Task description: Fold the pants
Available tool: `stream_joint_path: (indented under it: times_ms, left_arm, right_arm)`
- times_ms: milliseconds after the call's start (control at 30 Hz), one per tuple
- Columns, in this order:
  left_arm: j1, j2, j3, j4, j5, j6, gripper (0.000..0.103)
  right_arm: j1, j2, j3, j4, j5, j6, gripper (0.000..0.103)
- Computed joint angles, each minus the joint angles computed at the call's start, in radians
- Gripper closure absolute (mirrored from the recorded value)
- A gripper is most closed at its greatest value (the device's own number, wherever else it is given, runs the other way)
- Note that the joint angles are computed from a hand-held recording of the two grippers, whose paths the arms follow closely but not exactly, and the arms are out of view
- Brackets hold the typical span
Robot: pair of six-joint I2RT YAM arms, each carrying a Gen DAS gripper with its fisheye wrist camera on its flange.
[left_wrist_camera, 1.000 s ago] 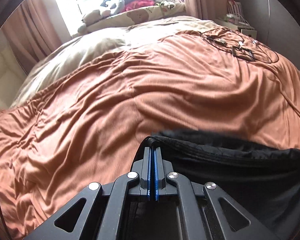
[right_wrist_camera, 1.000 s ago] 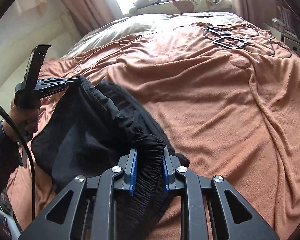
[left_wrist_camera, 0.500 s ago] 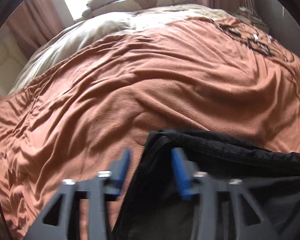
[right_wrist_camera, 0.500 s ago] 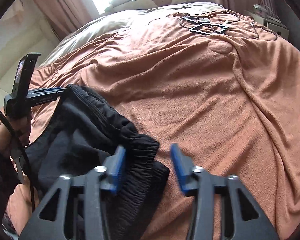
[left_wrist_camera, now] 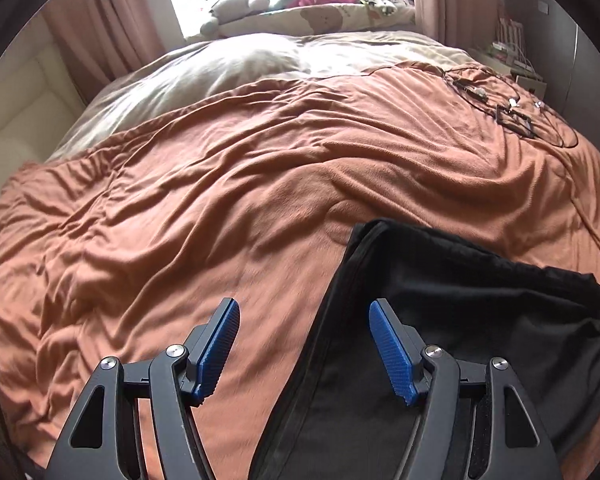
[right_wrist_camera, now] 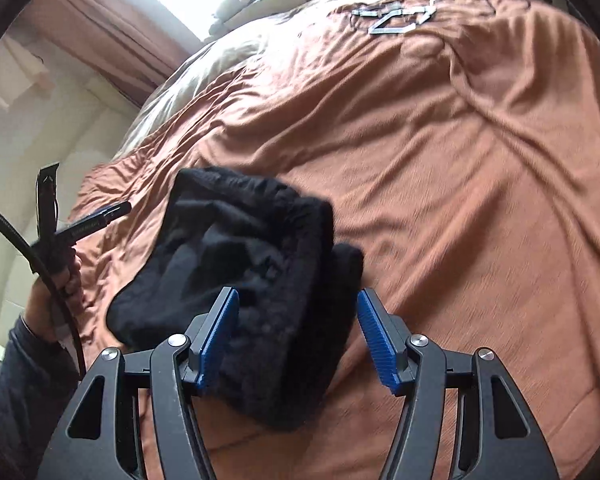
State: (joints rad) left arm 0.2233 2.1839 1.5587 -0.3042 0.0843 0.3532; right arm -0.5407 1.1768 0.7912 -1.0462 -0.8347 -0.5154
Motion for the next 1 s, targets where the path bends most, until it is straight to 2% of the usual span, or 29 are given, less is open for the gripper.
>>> stream_joint_path:
  times_ms: [167, 400, 567, 733, 1000]
  left_arm:
    - [0.045, -0.092, -0.104, 0.012, 0.030, 0.007, 0.033]
    - [0.123, -0.205, -0.257, 0.026, 0.091, 0.019, 0.033]
    - [0.175, -0.254, -0.341, 0.035, 0.124, 0.041, 0.033]
    - [0.232, -0.239, -0.374, 0.014, 0.172, 0.063, 0.033]
    - [0.272, -0.139, -0.370, 0.010, 0.189, 0.111, 0.033]
  right_arm:
    - [-0.034, 0.069, -0.012, -0.060, -0.030, -0.071, 0.034]
    - [-0.042, 0.131, -0.023, -0.066, -0.015, -0.072, 0.033]
    - [-0.107, 0.207, 0.007, -0.170, -0.033, -0.157, 0.033]
    - [-0.140, 0.308, 0.031, -0.229, -0.071, -0.250, 0.033]
    - [-0.104, 0.324, 0.019, -0.133, -0.093, -0.214, 0.033]
